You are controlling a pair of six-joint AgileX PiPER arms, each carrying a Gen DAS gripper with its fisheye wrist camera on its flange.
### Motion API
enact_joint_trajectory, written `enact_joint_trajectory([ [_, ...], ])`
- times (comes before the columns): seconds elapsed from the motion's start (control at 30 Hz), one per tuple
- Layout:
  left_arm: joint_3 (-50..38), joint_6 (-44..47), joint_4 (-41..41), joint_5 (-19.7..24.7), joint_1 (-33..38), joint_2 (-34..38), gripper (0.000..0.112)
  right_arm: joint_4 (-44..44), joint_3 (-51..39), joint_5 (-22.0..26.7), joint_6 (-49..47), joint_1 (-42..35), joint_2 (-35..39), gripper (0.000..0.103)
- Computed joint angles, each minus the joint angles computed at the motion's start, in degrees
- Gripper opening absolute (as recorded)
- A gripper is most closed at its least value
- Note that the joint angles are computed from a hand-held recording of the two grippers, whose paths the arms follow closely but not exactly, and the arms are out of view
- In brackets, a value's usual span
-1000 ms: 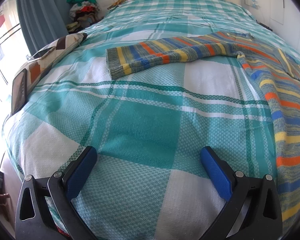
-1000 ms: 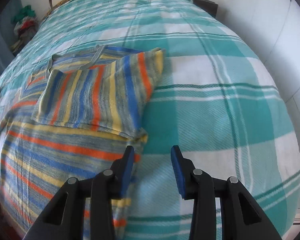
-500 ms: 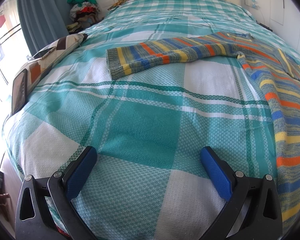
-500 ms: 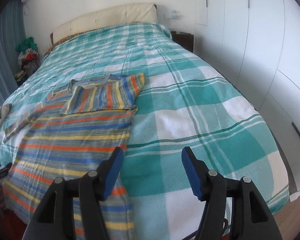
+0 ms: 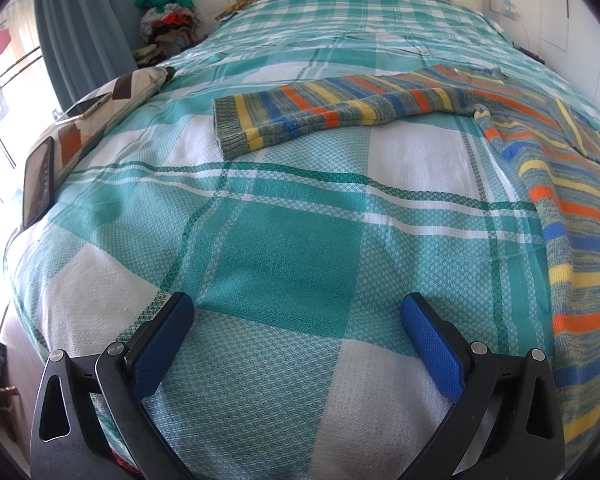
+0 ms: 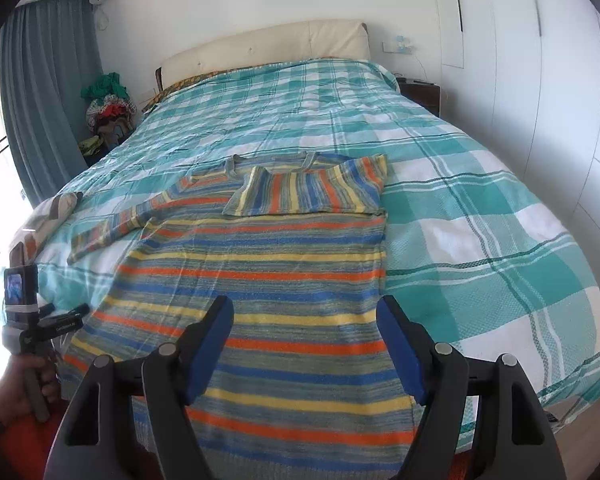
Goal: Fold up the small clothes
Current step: 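Move the left gripper to the sweater side with the crossed sleeve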
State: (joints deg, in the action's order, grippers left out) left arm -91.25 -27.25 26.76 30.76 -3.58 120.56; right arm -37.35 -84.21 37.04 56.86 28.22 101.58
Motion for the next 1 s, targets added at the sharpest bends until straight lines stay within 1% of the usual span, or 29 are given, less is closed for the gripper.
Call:
enact_joint_trajectory([
  [0.13, 0.0, 0.0, 0.0, 0.1, 0.0, 0.0, 0.103, -0.3, -1.3, 1.0, -1.5, 1.8, 0.3, 0.073],
  [0.3, -0.6, 3.3, -3.8, 0.8, 0.6, -0.3, 0.103, -1.8, -2.2, 1.3, -2.8, 3.7, 0.4, 0.073],
  [0.4, -0.7, 7.1, -8.4, 1.2, 1.5, -1.2, 0.102, -1.9, -1.9, 0.9, -2.9, 4.2, 0.3, 0.073],
  [0.57, 2.3, 15.6, -20.4, -1.2, 4.1, -4.7, 0.103, -3.7, -1.1, 0.4, -2.2, 5.2, -0.4, 0.073],
  [0.63, 2.6, 16.7, -22.7, -1.2, 4.8, -5.1, 0.103, -3.7, -1.0, 0.1, -2.5, 5.4, -0.4, 0.073],
  [0.73, 2.0, 15.8, -22.0, -0.4, 4.8, -4.7, 0.103, -2.8, -0.9, -0.5, -3.3, 5.5, -0.1, 0.074],
  [0.9, 1.2, 11.2, -14.6, 1.1, 2.9, -3.5, 0.103, -2.1, -1.1, -1.0, -4.4, 6.0, 0.5, 0.074],
  [1.0, 1.0, 9.7, -12.4, 1.5, 2.3, -3.2, 0.103, -2.1, -1.0, -1.3, -4.7, 6.2, 0.6, 0.074],
])
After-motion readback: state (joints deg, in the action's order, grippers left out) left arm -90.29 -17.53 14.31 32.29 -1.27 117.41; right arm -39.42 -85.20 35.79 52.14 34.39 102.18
